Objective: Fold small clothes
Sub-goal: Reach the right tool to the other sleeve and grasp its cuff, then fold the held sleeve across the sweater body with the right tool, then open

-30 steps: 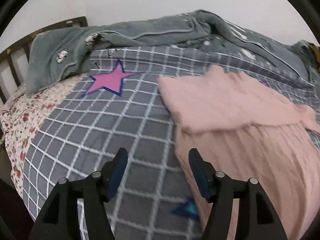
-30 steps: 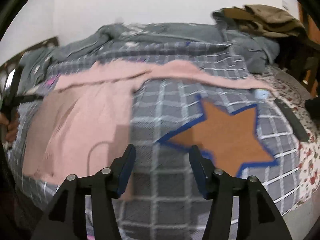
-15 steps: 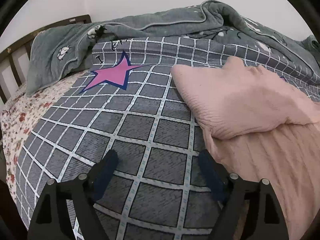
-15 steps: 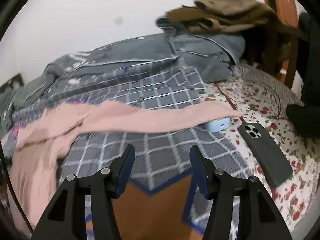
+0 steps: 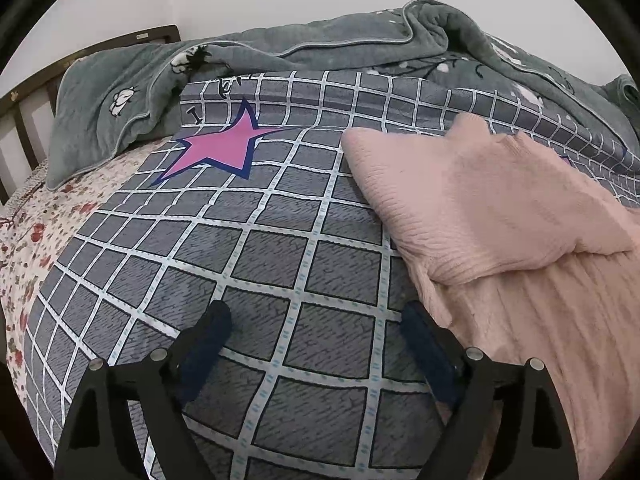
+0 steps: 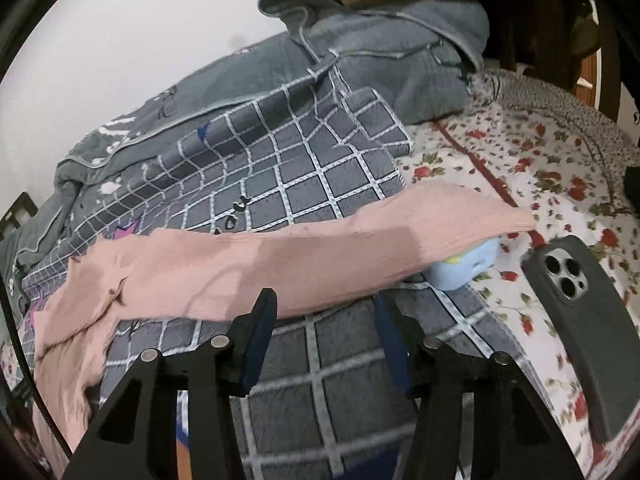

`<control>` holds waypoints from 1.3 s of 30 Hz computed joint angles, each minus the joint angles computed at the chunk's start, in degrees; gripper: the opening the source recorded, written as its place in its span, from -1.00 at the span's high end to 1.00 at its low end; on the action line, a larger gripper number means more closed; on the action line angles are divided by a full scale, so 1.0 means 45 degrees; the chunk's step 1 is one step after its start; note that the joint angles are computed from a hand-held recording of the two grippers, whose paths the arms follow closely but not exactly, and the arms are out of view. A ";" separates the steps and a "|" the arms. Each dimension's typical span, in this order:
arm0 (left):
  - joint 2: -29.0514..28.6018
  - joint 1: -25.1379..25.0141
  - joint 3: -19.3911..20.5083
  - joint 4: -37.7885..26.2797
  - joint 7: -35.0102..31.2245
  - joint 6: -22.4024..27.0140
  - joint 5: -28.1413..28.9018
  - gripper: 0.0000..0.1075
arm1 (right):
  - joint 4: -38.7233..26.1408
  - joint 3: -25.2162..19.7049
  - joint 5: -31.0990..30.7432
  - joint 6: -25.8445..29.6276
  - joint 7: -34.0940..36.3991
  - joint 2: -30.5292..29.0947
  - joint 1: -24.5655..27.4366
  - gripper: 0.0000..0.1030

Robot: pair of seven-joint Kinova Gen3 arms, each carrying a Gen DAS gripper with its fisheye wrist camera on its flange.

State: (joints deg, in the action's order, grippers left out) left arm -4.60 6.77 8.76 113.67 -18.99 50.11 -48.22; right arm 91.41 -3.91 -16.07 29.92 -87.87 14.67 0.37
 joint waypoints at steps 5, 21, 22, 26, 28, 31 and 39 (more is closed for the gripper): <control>-0.0007 -0.0062 -0.0062 0.0019 -0.0115 -0.0157 0.0047 -0.63 | -0.0752 -0.0690 0.0871 0.0441 -0.1160 0.0594 0.0656 0.13; -0.0371 -0.0323 -0.0013 0.0252 -0.0093 -0.0676 0.0220 -0.62 | -0.1941 0.1010 0.8158 -0.0510 -0.5902 -0.0707 -0.5345 0.90; -0.0471 -0.0352 0.0017 0.0320 -0.0108 -0.0743 0.0188 -0.61 | -0.1985 0.0701 0.8265 -0.0732 -0.5857 -0.0748 -0.5469 0.90; -0.1359 -0.0694 -0.0351 0.0636 -0.1438 -0.1304 0.1310 -0.62 | -0.3093 -0.0353 0.8128 -0.0693 -0.5206 -0.0187 -0.6591 0.90; -0.2064 -0.1273 -0.0487 0.0929 -0.2243 -0.1637 0.2058 -0.62 | -0.3914 -0.0827 0.7885 -0.0363 -0.4598 0.0436 -0.7416 0.90; -0.2882 -0.0899 -0.1825 0.1144 -0.3733 -0.1698 0.3043 -0.62 | -0.5316 -0.1643 0.7353 0.0399 -0.3320 0.1732 -0.8279 0.90; -0.4079 -0.1834 -0.2248 0.1660 -0.6359 -0.2283 0.4226 -0.62 | -0.8129 -0.1373 0.5817 0.3325 -0.1129 0.4270 -1.0038 0.36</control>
State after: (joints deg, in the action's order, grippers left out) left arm -22.95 -1.48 -1.36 121.14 -47.61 39.83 -29.20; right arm 54.83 -10.09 10.11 44.88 -92.95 33.88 -44.81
